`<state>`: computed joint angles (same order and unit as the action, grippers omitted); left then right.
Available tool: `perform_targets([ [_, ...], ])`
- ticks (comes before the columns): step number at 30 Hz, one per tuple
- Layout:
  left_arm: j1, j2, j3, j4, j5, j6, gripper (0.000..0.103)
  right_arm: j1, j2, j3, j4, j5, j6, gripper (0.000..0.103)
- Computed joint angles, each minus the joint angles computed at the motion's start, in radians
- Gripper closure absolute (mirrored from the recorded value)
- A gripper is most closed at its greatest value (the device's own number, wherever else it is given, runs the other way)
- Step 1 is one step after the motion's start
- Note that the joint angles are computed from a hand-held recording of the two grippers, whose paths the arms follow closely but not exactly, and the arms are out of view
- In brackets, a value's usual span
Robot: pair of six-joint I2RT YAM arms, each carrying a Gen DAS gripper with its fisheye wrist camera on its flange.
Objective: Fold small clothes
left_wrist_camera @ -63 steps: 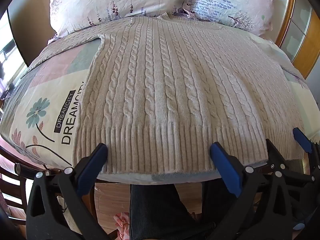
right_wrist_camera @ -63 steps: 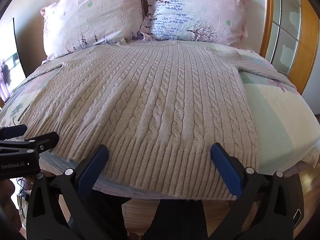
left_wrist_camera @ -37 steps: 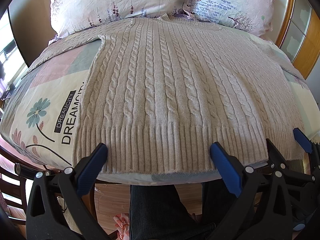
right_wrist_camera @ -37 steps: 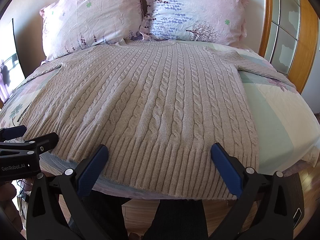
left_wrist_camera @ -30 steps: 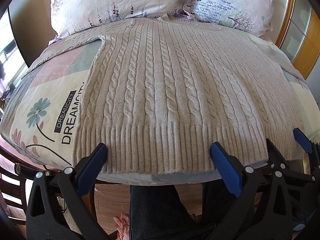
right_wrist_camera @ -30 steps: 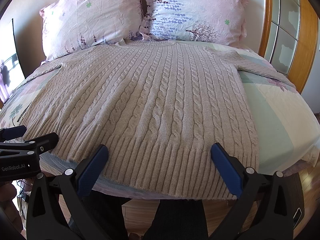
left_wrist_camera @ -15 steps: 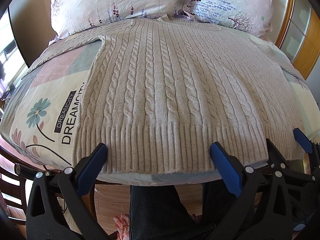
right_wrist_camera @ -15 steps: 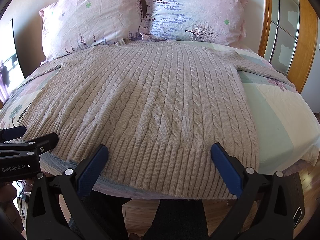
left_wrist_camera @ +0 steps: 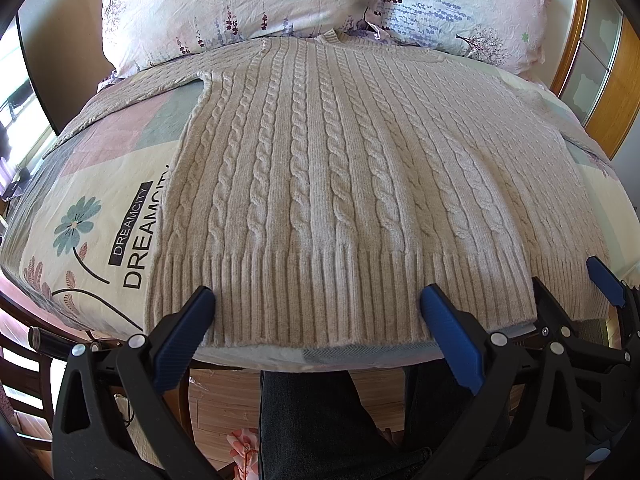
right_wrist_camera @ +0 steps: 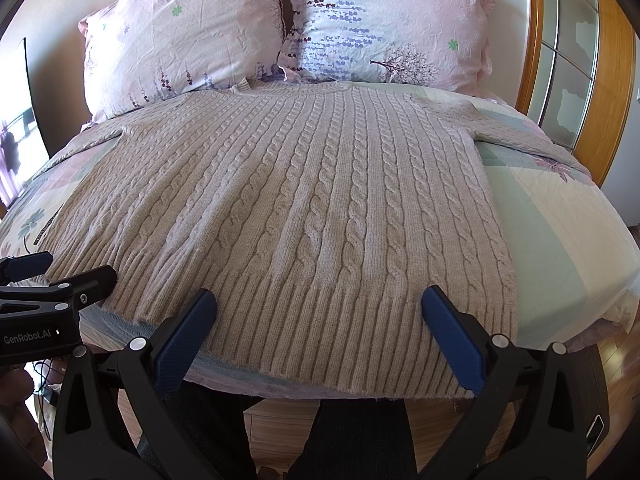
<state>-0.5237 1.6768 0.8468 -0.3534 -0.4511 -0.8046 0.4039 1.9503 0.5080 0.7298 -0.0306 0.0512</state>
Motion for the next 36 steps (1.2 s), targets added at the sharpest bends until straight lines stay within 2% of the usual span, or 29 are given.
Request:
perform_targets([
  [28,0.007,0.004,0.012,-0.014,0.012,0.012,0.002,0.001,0.008,-0.007,0.029,0.002,-0.002,0.001],
  [30,0.025,0.017,0.024,-0.008,0.02,0.035,0.002,-0.012,0.018,-0.024,0.085,-0.017,-0.022,0.001],
  [32,0.029,0.012,0.008,0.024,0.013,0.055,0.002,-0.06,0.052,-0.025,0.159,-0.122,-0.098,0.001],
  [33,0.022,0.005,0.005,0.02,0.01,0.058,0.002,-0.109,0.038,0.009,0.11,-0.177,-0.146,0.001],
  [36,0.061,-0.046,-0.011,0.017,0.065,0.128,0.002,-0.252,-0.007,0.106,0.039,-0.247,-0.129,0.001],
])
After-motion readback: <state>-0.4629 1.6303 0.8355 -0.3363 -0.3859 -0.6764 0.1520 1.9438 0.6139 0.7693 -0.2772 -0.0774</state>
